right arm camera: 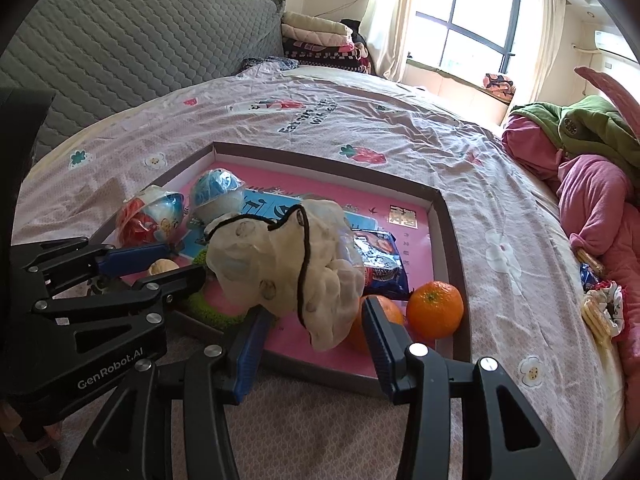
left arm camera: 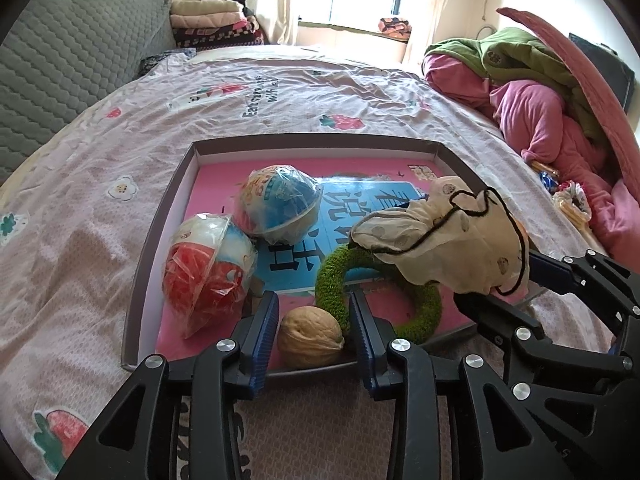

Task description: Organize objects

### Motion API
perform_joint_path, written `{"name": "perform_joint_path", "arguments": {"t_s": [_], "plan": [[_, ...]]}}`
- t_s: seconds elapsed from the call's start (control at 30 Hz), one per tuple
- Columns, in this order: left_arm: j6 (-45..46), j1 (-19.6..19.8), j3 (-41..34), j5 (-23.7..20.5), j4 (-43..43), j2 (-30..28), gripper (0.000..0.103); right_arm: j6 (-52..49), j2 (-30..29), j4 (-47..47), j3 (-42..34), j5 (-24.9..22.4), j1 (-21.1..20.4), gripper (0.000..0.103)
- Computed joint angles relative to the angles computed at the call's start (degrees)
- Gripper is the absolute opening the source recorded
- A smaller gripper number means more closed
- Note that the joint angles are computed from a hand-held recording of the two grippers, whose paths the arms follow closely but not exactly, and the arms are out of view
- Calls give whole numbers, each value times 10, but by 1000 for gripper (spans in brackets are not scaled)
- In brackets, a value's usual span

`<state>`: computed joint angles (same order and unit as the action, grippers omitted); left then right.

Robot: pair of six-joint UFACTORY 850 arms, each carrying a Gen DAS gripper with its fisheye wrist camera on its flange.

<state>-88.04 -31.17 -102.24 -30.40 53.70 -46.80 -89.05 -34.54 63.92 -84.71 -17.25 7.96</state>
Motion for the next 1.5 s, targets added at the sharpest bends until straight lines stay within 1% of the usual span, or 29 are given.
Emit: {"name": "perform_joint_path", "arguments": {"t_s": [0.17,0.23,0.37,0.53,0.63,0.77,0.97,1.1,1.4,1.5], "plan": [[-6,-1,5,-6,2,5,40,-16,9,19,8,3,-2,48],[-7,-3,7,-9,2,7,41,-16,12,20,11,1,-4,50],[-12,-3,12,-10,5,13,45,-28,20,35,17,2,-4,52],[-19,-5,20,-13,11,22,47,-41,29,51,24,2,-5,53],[-23,-6,25,-16,16,28,53,-55,37,66,31,1,-6,54],[-35,-11,34,-22,30,39,56,-75,48,91,40,-3,-9,60],[-58,-20,51,-33,54,59,63,-98,66,123,53,-6,-12,61],[-68,-27,60,-43,66,71,69,-112,82,143,65,-13,-14,61],[-83,-45,70,-81,90,95,71,-144,113,184,88,-26,-21,62],[-87,-51,74,-93,95,102,75,-163,124,205,98,-28,-23,62]]}}
